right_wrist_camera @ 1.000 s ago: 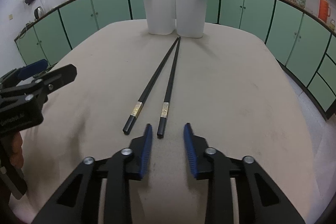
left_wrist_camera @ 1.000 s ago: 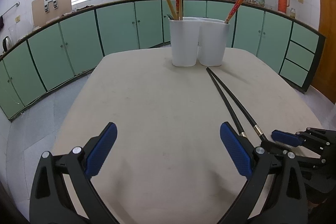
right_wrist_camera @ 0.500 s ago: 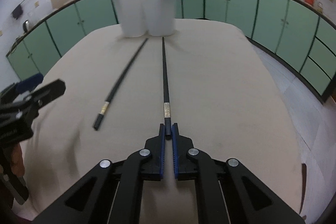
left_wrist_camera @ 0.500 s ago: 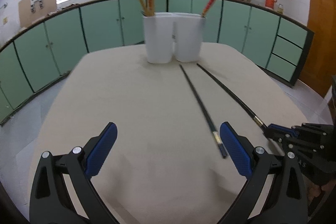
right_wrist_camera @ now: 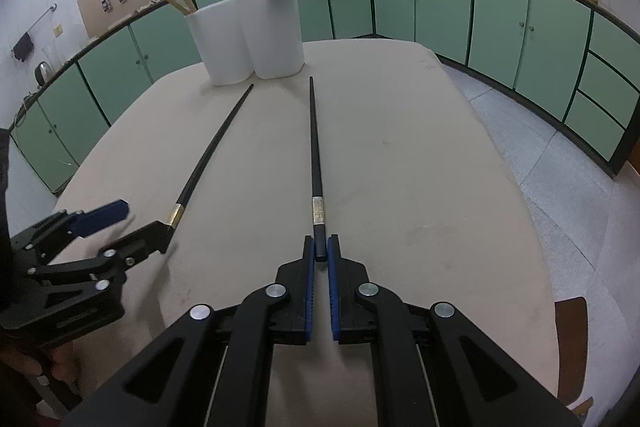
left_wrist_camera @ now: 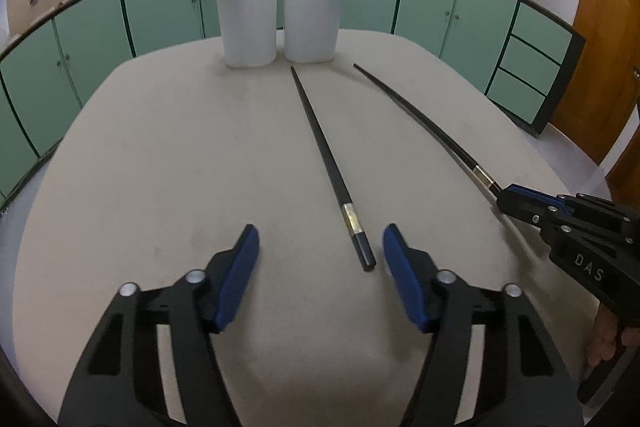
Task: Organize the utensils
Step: 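Grasp a black chopstick with the right tool while the left tool grasps the other black chopstick, then lift both black chopsticks upright and lower them into the holder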
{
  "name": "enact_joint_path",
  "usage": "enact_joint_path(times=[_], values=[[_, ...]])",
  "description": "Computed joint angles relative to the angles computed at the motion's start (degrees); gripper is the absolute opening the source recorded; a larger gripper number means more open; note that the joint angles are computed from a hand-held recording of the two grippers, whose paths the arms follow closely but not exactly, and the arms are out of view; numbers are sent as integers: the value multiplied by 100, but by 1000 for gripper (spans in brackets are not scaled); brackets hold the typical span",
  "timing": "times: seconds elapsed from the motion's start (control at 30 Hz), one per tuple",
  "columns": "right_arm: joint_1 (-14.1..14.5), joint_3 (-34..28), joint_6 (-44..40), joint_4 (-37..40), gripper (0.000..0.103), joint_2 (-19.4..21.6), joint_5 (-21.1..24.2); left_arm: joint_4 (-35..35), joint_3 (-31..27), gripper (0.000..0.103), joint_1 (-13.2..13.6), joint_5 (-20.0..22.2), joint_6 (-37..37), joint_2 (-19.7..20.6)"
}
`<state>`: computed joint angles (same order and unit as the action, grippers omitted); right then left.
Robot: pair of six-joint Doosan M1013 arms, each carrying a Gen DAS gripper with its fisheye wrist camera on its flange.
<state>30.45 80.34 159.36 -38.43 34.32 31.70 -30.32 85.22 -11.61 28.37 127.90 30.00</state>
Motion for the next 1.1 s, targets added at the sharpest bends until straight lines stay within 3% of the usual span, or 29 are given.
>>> enact_joint_path(times=[0.3, 0.4, 0.47, 0.53, 0.83, 1.1], values=[[-2, 23, -10, -17, 6, -7, -88, 228, 24, 47, -47, -29, -111, -7], [5, 16, -34, -36, 6, -7, -98, 168, 35, 32, -40, -31, -56, -17], [12, 7, -53, -41, 6, -6, -99, 38, 43, 15, -30, -3, 67, -24], [22, -12, -69, -61, 6, -3, -87, -82, 19, 8, -10, 51, 172, -11], [100, -29, 159, -585, 6, -45, 15, -209, 26, 6, 52, -147, 279, -94], [167, -26, 473, -1347, 6, -148, 126, -735, 164, 6, 68, -571, 957, -341]])
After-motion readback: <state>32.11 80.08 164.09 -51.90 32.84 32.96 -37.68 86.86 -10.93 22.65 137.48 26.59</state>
